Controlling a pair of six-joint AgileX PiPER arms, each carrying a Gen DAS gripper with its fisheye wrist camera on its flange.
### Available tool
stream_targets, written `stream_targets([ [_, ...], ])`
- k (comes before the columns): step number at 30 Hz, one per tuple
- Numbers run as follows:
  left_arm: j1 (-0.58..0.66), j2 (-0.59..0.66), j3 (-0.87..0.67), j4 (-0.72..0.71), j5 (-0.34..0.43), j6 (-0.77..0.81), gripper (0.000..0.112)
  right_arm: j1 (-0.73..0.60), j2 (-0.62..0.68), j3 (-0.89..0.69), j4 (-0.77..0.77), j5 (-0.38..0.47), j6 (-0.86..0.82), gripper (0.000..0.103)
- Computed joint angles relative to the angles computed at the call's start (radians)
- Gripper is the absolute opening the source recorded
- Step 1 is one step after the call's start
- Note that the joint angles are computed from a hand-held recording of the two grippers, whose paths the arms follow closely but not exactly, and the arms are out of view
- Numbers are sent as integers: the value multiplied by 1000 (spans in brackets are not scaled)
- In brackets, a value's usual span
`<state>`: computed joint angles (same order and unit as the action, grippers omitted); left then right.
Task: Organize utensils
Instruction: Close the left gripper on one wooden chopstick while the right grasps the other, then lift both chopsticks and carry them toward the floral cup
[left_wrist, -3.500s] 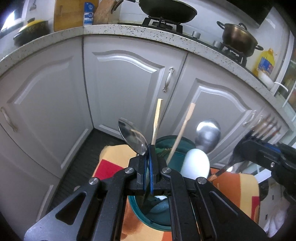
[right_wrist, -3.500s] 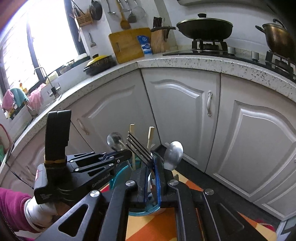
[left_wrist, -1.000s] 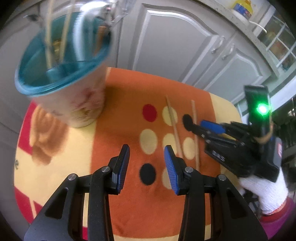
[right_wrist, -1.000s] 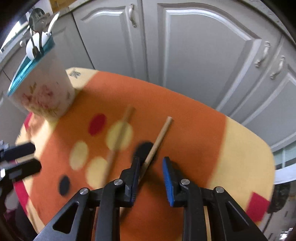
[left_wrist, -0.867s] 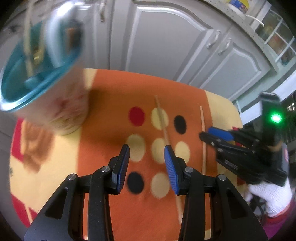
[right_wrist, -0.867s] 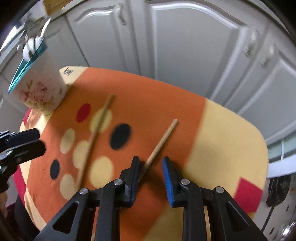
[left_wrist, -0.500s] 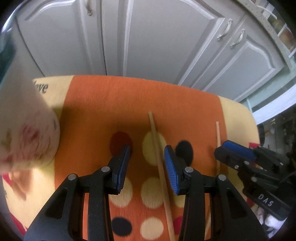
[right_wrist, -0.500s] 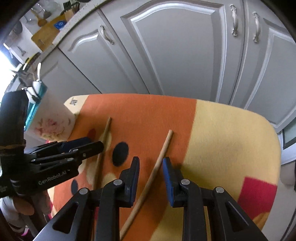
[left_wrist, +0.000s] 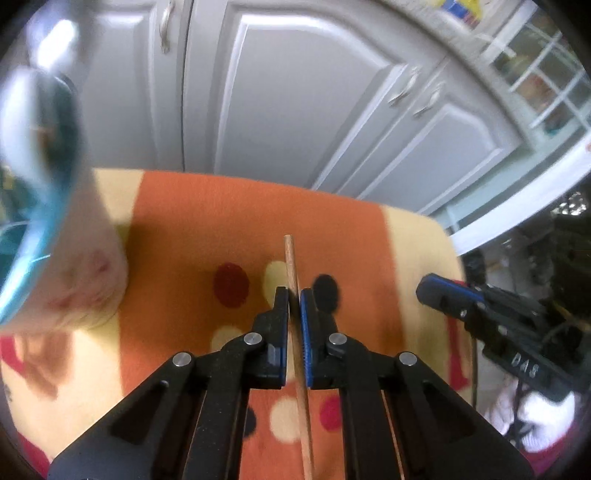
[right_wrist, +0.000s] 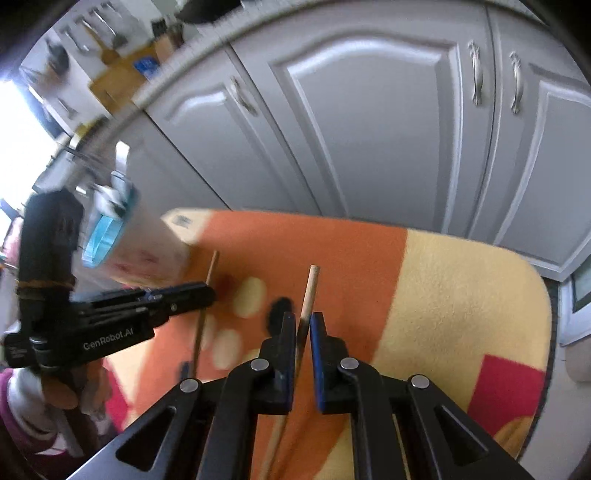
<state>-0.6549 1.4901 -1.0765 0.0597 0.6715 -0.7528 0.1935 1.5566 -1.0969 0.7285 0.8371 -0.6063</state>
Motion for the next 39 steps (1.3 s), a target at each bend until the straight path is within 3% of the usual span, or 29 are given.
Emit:
stream_targets([
  [5,-46,-199,63,71,54,-62,5,26,-131,10,62,35,-11,7],
  [8,-65,-263,88,98,91,-115,5,126,-146,3,-115,-28,146,7],
  [10,-84,-290,99,128,104,-153,5,175,-91,-12,-237,-57,269,9],
  [11,-98,-314,108,147,113,-179,5,182,-67,-7,-296,-65,302,21],
  [13,-120,-329,106,166,119,-214,5,224,18,-30,-390,-84,385,34],
  [16,-156,-349,103,201,143,-262,5,247,145,-84,-433,-93,447,34],
  [18,-181,-388,116,217,171,-286,5,277,179,-91,-524,-148,501,21],
  [19,-182,-400,113,214,182,-288,4,283,192,-99,-541,-151,508,10],
  [22,-185,-439,107,218,202,-293,4,264,169,-96,-448,-116,412,7],
  [30,-215,-548,74,250,304,-289,4,176,-200,82,-156,-59,169,6],
  [33,-239,-580,51,291,364,-308,4,180,-288,85,-102,-31,157,6],
  [39,-234,-626,-3,309,449,-295,4,267,-377,43,-137,-18,242,5],
])
